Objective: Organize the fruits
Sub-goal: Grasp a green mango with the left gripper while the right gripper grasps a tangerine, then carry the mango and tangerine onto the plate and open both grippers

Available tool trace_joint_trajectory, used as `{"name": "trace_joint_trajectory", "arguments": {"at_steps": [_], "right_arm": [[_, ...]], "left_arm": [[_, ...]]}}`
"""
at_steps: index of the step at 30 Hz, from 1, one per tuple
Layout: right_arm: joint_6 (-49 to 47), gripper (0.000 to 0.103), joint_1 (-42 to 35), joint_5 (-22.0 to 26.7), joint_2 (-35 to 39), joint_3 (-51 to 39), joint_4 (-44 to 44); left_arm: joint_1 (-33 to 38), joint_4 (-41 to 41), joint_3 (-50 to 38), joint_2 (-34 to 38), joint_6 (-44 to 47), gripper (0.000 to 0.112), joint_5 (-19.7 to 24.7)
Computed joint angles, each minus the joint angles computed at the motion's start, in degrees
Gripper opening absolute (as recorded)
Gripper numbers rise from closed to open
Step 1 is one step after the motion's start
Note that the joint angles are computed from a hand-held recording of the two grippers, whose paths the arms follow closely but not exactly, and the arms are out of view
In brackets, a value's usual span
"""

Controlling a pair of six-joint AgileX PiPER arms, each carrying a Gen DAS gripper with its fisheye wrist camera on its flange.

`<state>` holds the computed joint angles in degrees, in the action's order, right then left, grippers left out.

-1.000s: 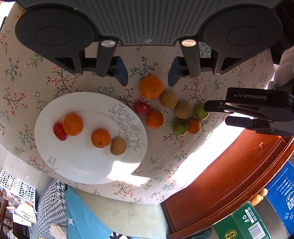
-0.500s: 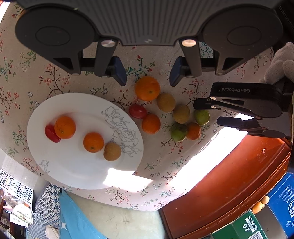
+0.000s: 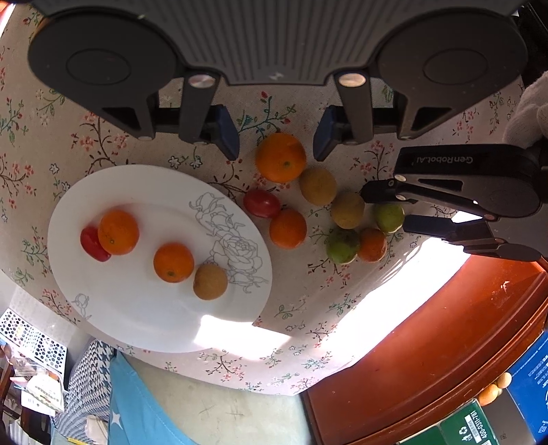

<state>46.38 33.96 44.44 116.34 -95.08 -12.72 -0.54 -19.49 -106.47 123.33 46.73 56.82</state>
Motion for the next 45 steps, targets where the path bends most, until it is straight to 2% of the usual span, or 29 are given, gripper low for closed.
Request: {"name": "trace_joint_trajectory", "arguments": {"at_steps": [3, 4, 7, 8, 16, 28, 31, 45], "right_arm": [[0.0, 0.038, -0.1, -0.5, 0.1, 0.1, -0.1], [-0.4, 0.032, -0.2, -0.9, 0.0, 0.3, 0.3], [-0.3, 0.031, 0.1, -0.8, 0.0, 0.2, -0.1], [-0.2, 0.031, 0.1, -0.9, -0.1, 0.3, 0.1], [-0.4, 0.031, -0.2, -2.3, -1.7, 1.7, 0.7], [-0.7, 0.031, -0.3, -3.4, -2.8, 2.0, 1.1], [0.9, 0.031, -0.8, -4.1, -4.4, 2.8, -0.6], [11.4, 0.031, -6.3, -4.5, -10.2, 6.6, -11.0]], "left_arm": [[0.1, -0.6, 0.3, -0.2, 0.6, 0.048, 0.1], [0.2, -0.9, 0.6, -0.4, 0.9, 0.045, 0.1], [0.3, -1.4, 1.5, -1.1, 1.8, 0.032, -0.1], [0.3, -1.6, 1.7, -1.2, 2.0, 0.031, -0.1], [1.0, -2.1, 1.5, -1.8, 0.9, 0.031, 1.5], [1.9, -4.3, 3.1, -4.6, 0.5, 0.031, 0.6], [1.8, -5.1, 3.4, -5.4, 0.4, 0.031, -0.3], [-1.9, -8.1, -6.2, -2.3, -2.6, 0.031, 2.8]]}}
